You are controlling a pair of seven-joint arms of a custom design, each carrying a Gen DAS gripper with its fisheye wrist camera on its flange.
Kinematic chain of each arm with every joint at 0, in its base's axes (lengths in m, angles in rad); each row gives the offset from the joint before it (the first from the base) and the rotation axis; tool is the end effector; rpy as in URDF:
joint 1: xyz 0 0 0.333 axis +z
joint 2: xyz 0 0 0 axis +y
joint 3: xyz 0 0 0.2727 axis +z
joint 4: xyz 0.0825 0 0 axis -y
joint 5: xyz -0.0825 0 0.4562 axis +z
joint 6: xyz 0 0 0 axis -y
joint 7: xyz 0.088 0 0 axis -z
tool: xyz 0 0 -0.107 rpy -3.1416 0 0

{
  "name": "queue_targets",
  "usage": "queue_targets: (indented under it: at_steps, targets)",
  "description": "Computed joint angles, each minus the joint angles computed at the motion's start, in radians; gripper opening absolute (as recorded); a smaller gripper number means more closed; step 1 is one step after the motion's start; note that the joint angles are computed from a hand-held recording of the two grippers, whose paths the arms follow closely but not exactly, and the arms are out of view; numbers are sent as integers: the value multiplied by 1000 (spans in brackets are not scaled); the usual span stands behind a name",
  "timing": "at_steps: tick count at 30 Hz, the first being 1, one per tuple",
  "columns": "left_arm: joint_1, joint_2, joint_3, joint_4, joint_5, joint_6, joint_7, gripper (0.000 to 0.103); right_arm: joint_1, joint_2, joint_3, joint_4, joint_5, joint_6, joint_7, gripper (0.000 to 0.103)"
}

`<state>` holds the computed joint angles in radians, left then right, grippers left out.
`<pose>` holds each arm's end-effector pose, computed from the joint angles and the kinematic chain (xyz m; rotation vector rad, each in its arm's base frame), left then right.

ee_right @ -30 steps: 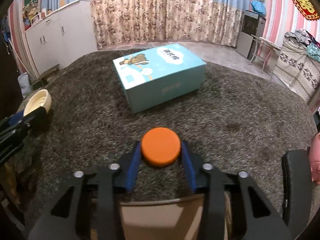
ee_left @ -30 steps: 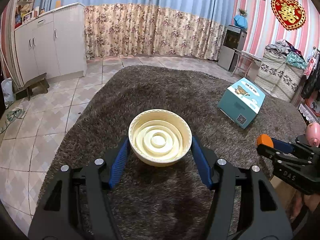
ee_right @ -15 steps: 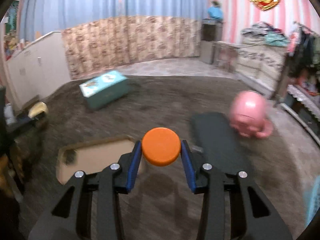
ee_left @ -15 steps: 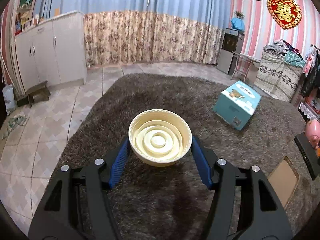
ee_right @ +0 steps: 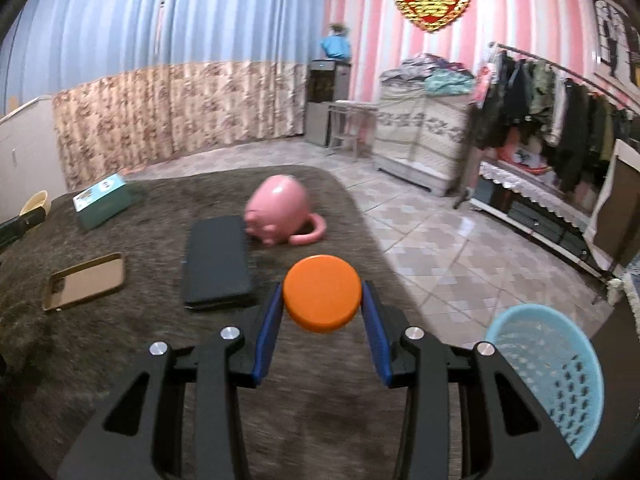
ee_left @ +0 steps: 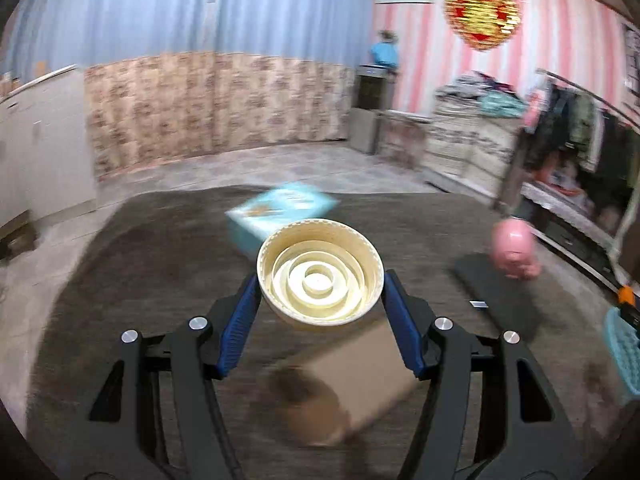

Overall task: Collect trash
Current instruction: 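Carry dish and lid over the basket and open both grippers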

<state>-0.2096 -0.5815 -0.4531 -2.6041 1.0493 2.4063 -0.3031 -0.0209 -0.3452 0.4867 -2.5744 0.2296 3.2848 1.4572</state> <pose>0.4021 -0.2840 0.3940 -1.8817 1.1100 -0.7851 0.4883 0.2178 0.4082 -1.8492 1.2287 -0.7874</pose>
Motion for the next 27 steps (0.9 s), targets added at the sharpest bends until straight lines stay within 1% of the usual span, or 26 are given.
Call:
queue_targets:
  at_steps: [2,3,4,5,6,8,9,14,15,16,18,20,21,23,26,27]
  targets:
    - [17,98,-29,90,45,7,8,61,35,-25,-69,-28,6,9,-6,40]
    - [18,146,-36,133,70,12,10,61,36,-31,-83,-34,12,13,-8,40]
    - [14,186,-36,168,93,18,9,61,26,-43,-89,-44,20,16,-10,40]
    - [9,243,-36,217,121,29,11,61,3,-56,-80,-54,28,19,-12,40]
    - [-1,276,-31,245,135,29,13,61,-29,-70,-68,-64,37,20,-13,40]
    - [-20,386,-30,342,190,37,26,61,-46,-77,-82,-78,53,26,-15,40]
    - [-31,429,-26,383,213,38,38,61,-51,-81,-101,-86,62,29,-16,40]
    - [-109,643,2,601,320,39,106,61,-104,-74,-126,-98,104,45,-30,40]
    - [-123,666,12,627,333,41,115,61,-111,-75,-129,-102,112,49,-35,40]
    - [-142,719,21,686,350,48,138,61,-121,-76,-133,-108,121,58,-42,40]
    - [-172,790,42,766,360,75,171,61,-138,-74,-141,-111,141,66,-60,40]
    - [-207,868,60,856,363,97,214,61,-139,-71,-162,-114,158,72,-80,40]
    - [-224,908,69,903,363,107,240,61,-149,-68,-153,-112,172,74,-88,40]
    - [-256,985,85,996,348,133,306,61,-176,-61,-140,-109,197,78,-108,40]
    - [-302,1104,104,1139,315,171,410,61,-184,-46,-158,-106,223,82,-136,40]
    - [-314,1123,112,1161,303,179,434,61,-183,-39,-167,-104,230,85,-146,40]
